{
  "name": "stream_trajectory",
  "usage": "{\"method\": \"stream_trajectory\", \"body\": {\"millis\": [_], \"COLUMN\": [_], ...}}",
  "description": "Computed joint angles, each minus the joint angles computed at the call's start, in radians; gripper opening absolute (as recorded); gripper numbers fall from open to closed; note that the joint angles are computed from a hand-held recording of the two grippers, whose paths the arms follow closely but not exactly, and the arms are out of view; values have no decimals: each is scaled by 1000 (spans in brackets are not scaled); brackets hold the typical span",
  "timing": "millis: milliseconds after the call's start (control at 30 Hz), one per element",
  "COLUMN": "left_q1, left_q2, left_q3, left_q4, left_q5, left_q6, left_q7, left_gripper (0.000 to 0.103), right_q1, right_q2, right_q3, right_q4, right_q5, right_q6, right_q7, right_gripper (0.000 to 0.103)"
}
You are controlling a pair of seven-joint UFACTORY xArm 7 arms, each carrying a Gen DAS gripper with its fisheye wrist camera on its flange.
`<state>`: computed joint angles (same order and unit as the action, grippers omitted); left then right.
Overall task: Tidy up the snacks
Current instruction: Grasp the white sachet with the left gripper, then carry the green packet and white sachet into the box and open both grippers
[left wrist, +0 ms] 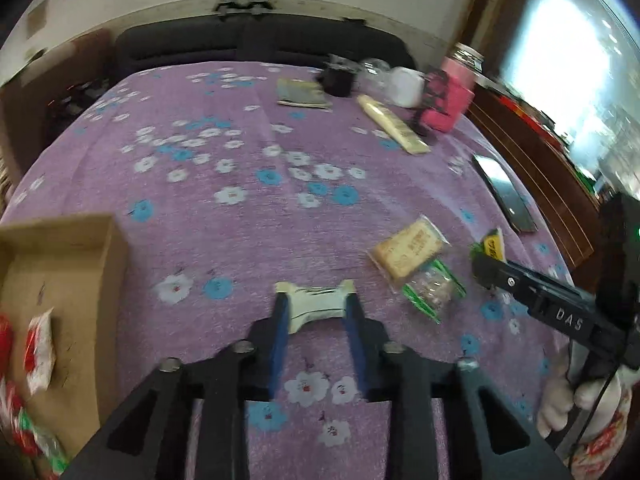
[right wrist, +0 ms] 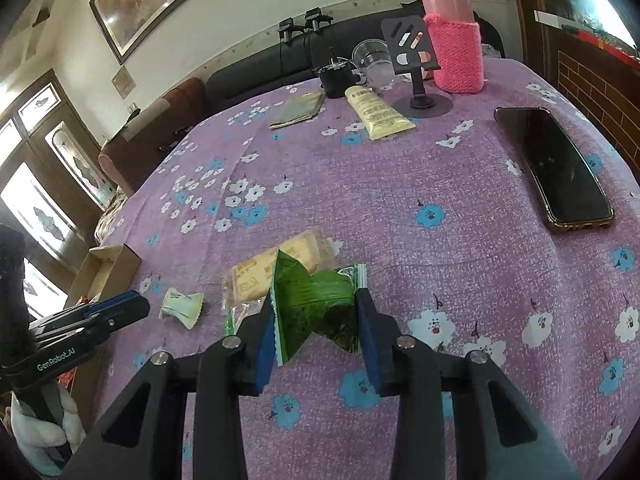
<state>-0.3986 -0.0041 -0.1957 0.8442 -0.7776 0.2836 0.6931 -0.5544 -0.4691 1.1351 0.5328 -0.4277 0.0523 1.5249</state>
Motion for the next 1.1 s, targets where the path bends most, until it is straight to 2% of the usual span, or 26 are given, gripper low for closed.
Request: {"method": "stream_trajectory", "body": {"millis": [33, 67, 100, 200, 267, 300, 367, 400, 467, 500, 567, 667, 700, 833, 867, 900, 933, 1100], "left_q1": [-4, -9, -13, -5, -3, 0, 15, 16, 22, 14, -4, -13, -17, -29, -17, -14, -7, 33], "left_q2": [8, 20, 38, 104, 140, 145, 114, 91, 53, 43, 39, 75, 92, 155, 155, 153, 145, 81], "left_q3": [-4, -10, -17, -32, -28, -28, -48, -53, -52, -49, -44, -39, -37, -25, -37, -41, -45, -74], "left_q4": [6, 16, 30, 92, 126, 131, 97, 74, 52, 38, 25, 57, 71, 109, 102, 99, 91, 27], "left_q5": [8, 26, 57, 159, 266, 306, 306, 298, 244, 249, 278, 296, 326, 468, 452, 459, 459, 313], "left_q6": [-5, -14, -22, 18, 77, 107, 126, 122, 169, 149, 82, 40, 28, 20, -4, -11, -10, -21], "left_q7": [24, 48, 70, 77, 21, -1, 37, 52, 94, 86, 48, -12, -58, -234, -239, -255, -266, -171], "left_gripper": [55, 67, 71, 71, 71, 64, 56, 53, 49, 49, 49, 52, 55, 55, 46, 29, 22, 21], "right_q1": [0, 2, 3, 7, 14, 19, 30, 31, 27, 20, 6, -7, -6, -1, -1, -1, -1, 0], "right_q2": [-1, -3, -2, 10, 6, 3, -2, -3, 4, 12, 21, 24, 20, 12, 11, 11, 10, -20], "right_q3": [-1, -5, -9, -24, -32, -38, -52, -53, -52, -46, -31, -13, -12, -20, -19, -19, -19, -11], "right_q4": [-2, -5, -9, -23, -32, -36, -47, -50, -53, -52, -47, -40, -40, -47, -47, -47, -47, -43], "right_q5": [0, 2, 4, 12, 23, 28, 38, 43, 52, 55, 60, 65, 68, 74, 75, 75, 74, 70], "right_q6": [-4, -7, -12, -35, -41, -43, -53, -57, -65, -70, -70, -61, -58, -60, -59, -58, -57, -53], "right_q7": [1, 2, 2, -1, -3, -5, -8, -8, -13, -17, -25, -31, -31, -28, -28, -28, -29, -30], "right_gripper": [35, 35, 35, 35, 35, 35, 35, 35, 35, 35, 35, 35, 35, 35, 35, 35, 35, 35]}}
